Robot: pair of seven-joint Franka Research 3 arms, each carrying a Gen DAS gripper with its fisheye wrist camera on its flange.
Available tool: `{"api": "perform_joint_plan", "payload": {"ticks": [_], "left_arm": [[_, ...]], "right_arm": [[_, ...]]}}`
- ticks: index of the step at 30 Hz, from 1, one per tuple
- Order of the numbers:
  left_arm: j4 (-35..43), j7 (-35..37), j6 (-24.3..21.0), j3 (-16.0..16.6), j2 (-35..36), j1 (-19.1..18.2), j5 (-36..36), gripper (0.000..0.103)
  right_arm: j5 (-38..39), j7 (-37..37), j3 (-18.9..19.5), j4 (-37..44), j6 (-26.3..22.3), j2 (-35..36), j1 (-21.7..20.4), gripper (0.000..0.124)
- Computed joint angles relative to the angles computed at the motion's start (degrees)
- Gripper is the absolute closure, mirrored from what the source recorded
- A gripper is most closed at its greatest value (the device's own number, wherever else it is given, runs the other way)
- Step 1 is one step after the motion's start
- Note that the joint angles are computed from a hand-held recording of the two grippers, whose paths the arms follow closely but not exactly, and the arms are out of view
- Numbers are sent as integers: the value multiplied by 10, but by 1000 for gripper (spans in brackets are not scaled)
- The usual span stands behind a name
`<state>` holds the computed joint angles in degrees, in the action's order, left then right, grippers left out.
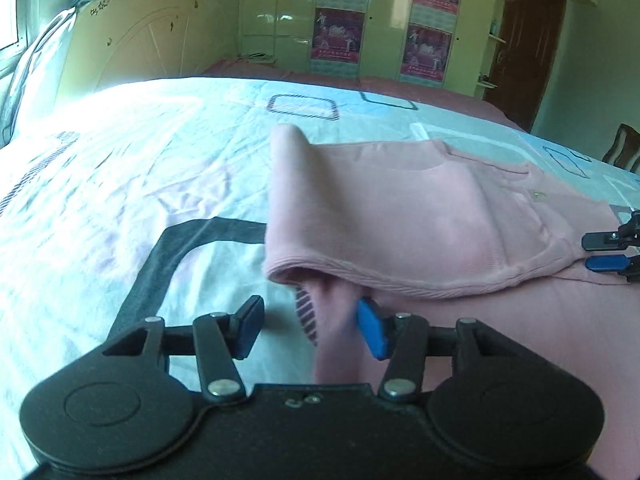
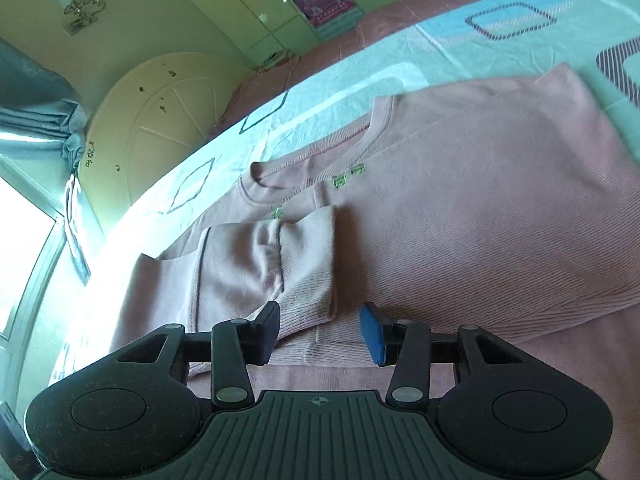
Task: Fold small clothes
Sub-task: 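Fold the held sleeve across the body with the left gripper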
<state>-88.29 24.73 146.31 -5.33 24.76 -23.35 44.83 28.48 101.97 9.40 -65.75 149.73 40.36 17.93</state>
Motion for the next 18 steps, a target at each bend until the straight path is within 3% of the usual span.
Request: {"api": "perform_joint_plan", "payload": {"ticks": [2, 5, 7, 8, 10, 13, 15, 17, 18], "left_arm": [[7, 14, 20, 1, 10, 9, -2, 57], [27, 43, 41, 2, 30, 16, -11, 65], [35, 65, 56, 2, 41, 22, -21, 86], [38, 77, 62, 2, 44, 23, -27, 89], [40, 97, 67, 4, 47, 23, -33, 90], [34, 108, 77, 9, 45, 20, -41, 90], [33, 115, 77, 11, 44, 18, -44, 90], [33, 116, 72, 16, 44, 11, -39, 90], [35, 118, 69, 17, 45, 9, -36, 91]], "right_arm": [[4, 13, 0, 14, 4, 11, 3, 79], [-9, 39, -8, 68, -20, 43, 13, 100], [-25, 55, -15, 105, -34, 64, 20, 107], [-38, 60, -21, 122, -41, 72, 25, 119], [-78, 56, -36, 169, -55, 91, 41, 119], [-121, 16, -49, 178, -1, 81, 58, 119], [-150, -8, -66, 129, 82, 45, 69, 119], [-182, -8, -100, 48, 175, -1, 87, 119], [-204, 17, -137, 20, 183, -15, 105, 119]]}}
